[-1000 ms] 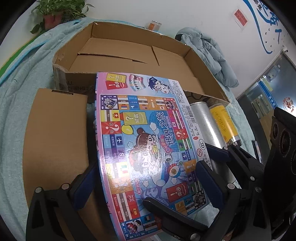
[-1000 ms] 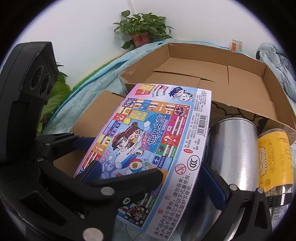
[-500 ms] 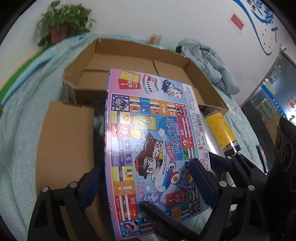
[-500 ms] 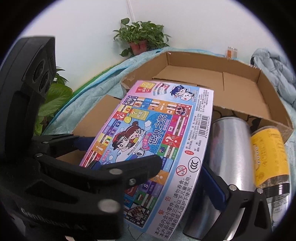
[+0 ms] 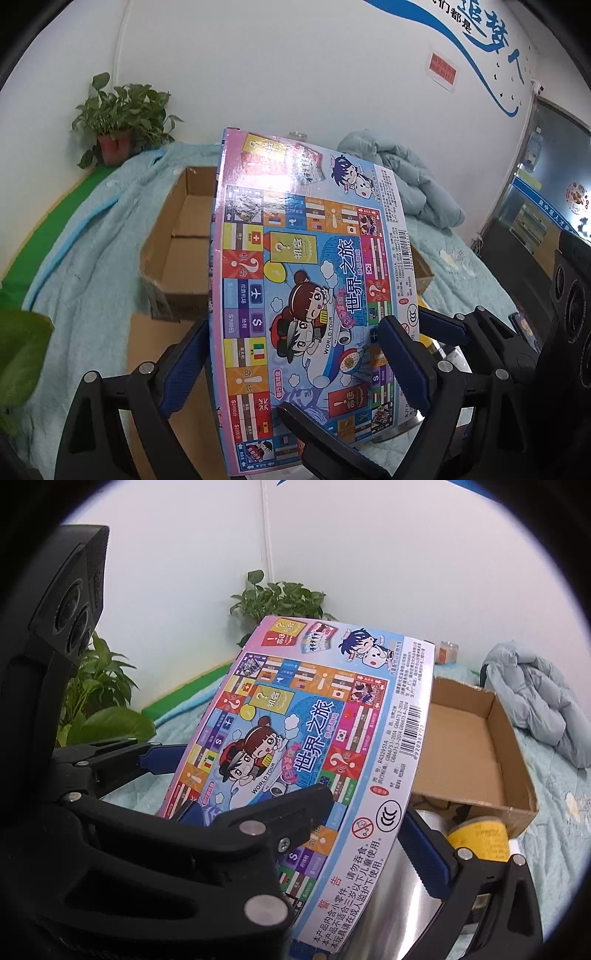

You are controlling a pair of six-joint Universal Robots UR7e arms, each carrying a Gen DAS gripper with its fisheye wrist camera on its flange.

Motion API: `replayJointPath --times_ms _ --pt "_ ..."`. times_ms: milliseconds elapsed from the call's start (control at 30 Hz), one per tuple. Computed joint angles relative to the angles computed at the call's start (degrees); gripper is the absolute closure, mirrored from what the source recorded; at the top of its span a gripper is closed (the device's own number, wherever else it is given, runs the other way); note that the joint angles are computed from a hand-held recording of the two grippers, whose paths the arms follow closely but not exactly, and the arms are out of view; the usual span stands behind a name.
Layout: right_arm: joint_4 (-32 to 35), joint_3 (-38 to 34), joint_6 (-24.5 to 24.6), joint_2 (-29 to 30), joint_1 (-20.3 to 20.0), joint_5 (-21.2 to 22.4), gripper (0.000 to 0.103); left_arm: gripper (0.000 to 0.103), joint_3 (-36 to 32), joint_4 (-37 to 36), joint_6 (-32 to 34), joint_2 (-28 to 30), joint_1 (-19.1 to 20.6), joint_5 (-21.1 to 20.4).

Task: Organize rigid objects
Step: 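Lift the board-game box with the right gripper and carry it over the cardboard box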

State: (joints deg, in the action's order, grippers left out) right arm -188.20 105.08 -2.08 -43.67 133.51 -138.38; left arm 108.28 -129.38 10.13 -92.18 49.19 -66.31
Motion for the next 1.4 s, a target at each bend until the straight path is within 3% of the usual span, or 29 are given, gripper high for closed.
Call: replayJointPath --times_ms 433,1033,1400 --pt "5.48 -9.72 -3.36 2.33 -2.67 2.22 0.0 0.014 -15.42 5.46 0.61 9.4 0.74 0.34" --pt "12.87 -20.22 -4.9 6.4 -6.31 4.66 0.0 0.014 -20.38 6.03 1.46 14.91 2.76 0.1" --pt "19.33 -22.88 -1.2 7.29 -8.77 6.64 0.0 0.014 -23.12 7.0 1.99 20.2 5.2 0.48"
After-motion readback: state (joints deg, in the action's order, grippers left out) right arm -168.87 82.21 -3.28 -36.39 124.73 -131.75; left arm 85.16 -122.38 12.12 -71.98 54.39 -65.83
